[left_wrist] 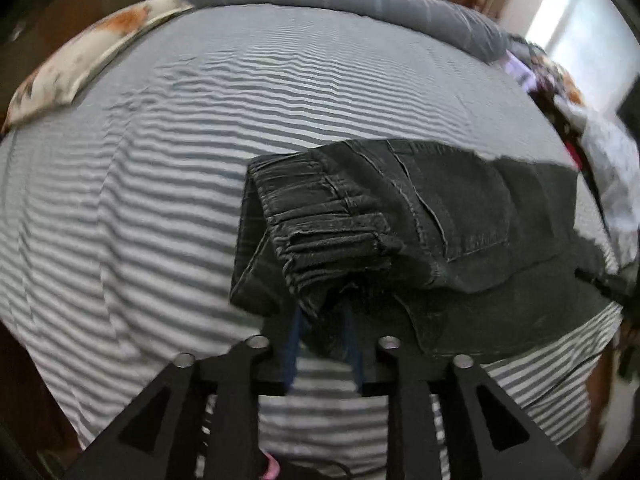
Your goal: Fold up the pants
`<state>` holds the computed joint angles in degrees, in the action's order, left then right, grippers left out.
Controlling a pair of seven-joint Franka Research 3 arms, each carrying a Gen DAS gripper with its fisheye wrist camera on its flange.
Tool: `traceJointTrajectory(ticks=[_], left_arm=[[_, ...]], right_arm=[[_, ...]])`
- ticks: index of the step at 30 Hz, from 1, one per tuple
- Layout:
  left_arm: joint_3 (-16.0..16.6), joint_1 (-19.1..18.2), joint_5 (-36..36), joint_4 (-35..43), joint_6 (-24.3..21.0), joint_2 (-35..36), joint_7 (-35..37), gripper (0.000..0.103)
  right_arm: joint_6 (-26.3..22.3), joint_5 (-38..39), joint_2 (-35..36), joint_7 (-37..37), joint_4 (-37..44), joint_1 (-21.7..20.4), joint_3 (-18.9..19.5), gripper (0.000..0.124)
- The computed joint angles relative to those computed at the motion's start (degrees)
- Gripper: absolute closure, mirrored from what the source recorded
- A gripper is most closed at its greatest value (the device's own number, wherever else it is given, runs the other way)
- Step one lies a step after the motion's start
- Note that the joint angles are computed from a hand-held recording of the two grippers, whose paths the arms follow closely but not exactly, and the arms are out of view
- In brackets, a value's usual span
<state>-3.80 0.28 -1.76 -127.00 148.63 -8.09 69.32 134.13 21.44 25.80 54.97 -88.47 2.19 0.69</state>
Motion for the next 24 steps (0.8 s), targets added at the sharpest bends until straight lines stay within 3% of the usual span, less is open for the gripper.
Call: traceJointTrajectory(ticks=[3,6,9,14,18,22,24], left_arm=[[2.2,-1.8,-11.1,-3.4,2.7,-3.5,3.3,0.065],[6.2,-6.0,-28.2,-5.1,5.0,-5.1,10.4,0.060],[8.8,-9.0,-45.9,-5.0,5.0,-4.5,17.6,0.056],[8.9,-7.9,-63.2,-2.6,2.9,-1.2,22.0,0.046],[6.8,-5.1,-67.1,-0.3,3.2,1.8,19.6,0.043],[3.4,-2.0,-60.8,1.8,4.0,5.1,11.5,0.043],[1.7,-0.9,-57.9,1.8,6.3,5.8,9.2,0.050]], right_arm=[[0.5,4.3,-2.5,-0.2,-3.4,-1.0,1.0,0.111],[0.4,10.1,-5.1,-1.1,-7.9,-2.1,2.0,0.106],[-3.3,15.8,-5.3,0.5,-8.4,-2.6,2.6,0.094],[-4.9,19.0,-5.2,2.1,-8.9,-1.8,2.3,0.085],[-5.5,21.1,-3.5,4.0,-7.1,-2.0,2.2,0.083],[-5.9,24.0,-1.7,6.0,-5.9,-3.3,2.4,0.082],[-5.8,25.2,-1.0,7.0,-5.6,-3.8,2.5,0.082]])
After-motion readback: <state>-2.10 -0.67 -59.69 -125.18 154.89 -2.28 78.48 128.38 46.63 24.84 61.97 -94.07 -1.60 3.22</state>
